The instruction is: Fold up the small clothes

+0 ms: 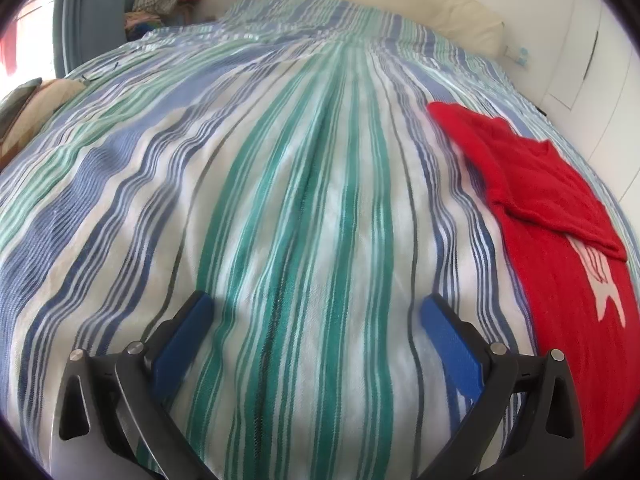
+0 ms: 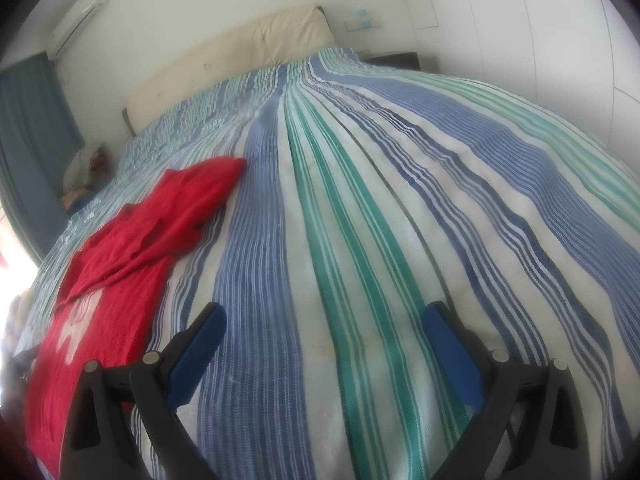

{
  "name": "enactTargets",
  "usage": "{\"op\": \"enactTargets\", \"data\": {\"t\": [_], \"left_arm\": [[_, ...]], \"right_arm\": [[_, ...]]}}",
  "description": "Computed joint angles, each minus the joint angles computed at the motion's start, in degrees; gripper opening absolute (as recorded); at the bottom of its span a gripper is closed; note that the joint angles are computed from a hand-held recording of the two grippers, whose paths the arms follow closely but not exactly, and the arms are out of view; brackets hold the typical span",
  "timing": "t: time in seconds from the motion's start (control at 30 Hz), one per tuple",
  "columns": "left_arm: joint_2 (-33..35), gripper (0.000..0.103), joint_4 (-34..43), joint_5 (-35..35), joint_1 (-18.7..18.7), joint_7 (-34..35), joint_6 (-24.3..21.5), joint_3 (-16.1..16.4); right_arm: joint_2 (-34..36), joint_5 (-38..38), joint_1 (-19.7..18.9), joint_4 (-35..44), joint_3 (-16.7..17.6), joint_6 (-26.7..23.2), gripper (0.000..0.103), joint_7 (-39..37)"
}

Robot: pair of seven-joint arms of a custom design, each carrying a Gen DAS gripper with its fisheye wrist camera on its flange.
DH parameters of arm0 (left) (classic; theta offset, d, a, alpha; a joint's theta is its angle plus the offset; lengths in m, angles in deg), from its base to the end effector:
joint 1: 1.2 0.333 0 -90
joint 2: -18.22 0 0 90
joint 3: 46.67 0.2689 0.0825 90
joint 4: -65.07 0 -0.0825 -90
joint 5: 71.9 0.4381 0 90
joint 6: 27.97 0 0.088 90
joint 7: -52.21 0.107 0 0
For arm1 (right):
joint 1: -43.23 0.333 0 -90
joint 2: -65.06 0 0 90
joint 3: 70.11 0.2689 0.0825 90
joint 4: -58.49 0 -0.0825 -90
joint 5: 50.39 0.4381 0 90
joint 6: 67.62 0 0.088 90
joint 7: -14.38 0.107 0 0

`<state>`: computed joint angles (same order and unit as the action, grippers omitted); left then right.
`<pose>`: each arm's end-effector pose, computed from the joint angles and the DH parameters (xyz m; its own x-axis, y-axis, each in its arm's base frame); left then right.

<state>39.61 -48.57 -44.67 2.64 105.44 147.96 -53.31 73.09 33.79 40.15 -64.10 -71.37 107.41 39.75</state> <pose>0.6711 -0.0667 0.2752 0.1059 -0.9861 0.1279 -0.7424 -0.1640 -0.6495 0.5898 -0.1230 0.2971 -0.2291 -0.9253 -0.3023 -0.6148 0.3784 -0.6920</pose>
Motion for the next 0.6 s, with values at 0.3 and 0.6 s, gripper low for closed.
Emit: {"op": "enactTargets", "data": {"t": [0.3,0.6], "left_arm": [[-0.12,0.103,1.51,7.67,-5.47,-6.88,-3.77,5.16],[-0.88,0.103,1.23,11.09,-5.58,-9.88,-5.83,5.00]], "right_arm": [[0.00,0.00,0.02,-0.01,0.00,0.04,0.098,0.00],[-0.02,-0.01,0.02,-0.05,-0.02,0.05,0.098,-0.01]]}}
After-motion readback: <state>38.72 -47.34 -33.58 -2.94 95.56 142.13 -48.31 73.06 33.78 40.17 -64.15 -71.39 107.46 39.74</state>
